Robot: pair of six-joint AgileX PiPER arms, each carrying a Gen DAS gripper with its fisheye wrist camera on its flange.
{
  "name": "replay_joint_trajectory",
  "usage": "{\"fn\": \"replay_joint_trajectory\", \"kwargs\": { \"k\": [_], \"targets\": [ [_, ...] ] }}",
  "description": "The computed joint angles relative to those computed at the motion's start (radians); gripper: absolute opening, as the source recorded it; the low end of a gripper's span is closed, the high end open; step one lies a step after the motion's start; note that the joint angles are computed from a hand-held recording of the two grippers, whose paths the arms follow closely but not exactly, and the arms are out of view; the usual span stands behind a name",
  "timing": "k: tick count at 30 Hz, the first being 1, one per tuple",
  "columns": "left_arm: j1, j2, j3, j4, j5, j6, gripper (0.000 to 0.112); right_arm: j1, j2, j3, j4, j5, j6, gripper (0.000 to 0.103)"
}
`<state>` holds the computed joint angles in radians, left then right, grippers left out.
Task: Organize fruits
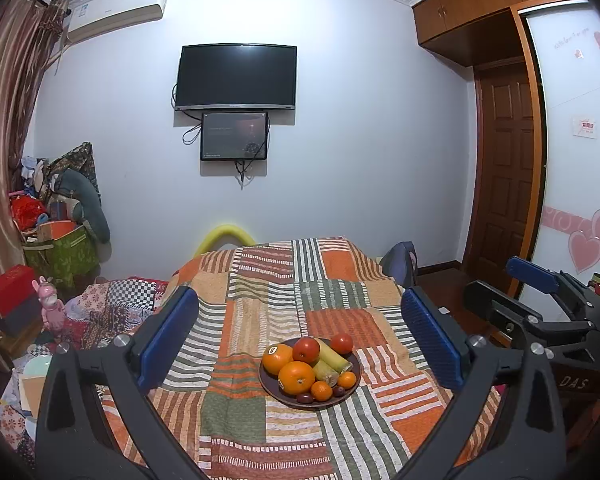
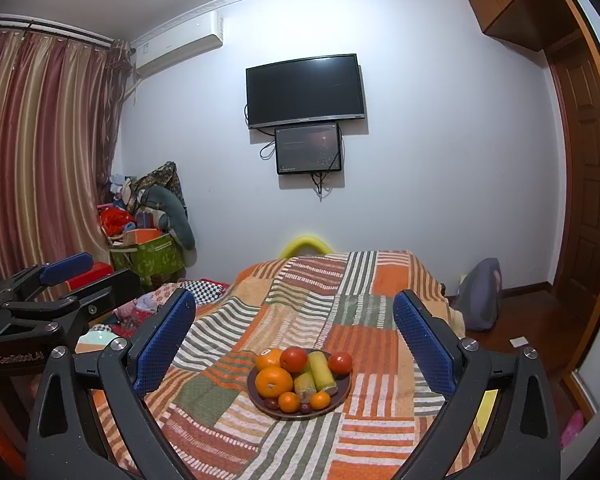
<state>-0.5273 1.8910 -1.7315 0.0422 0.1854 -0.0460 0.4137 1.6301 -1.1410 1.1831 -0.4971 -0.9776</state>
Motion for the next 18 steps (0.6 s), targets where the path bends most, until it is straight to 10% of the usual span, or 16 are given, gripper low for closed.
{"fn": "replay_joint_trajectory", "kwargs": {
  "k": [18],
  "targets": [
    [0.007,0.006,-0.007,-0.105,0.014,0.103,0.103,-0.004,-0.008,0.009,-0.002,-0.002,0.005,0.099]
  ]
}}
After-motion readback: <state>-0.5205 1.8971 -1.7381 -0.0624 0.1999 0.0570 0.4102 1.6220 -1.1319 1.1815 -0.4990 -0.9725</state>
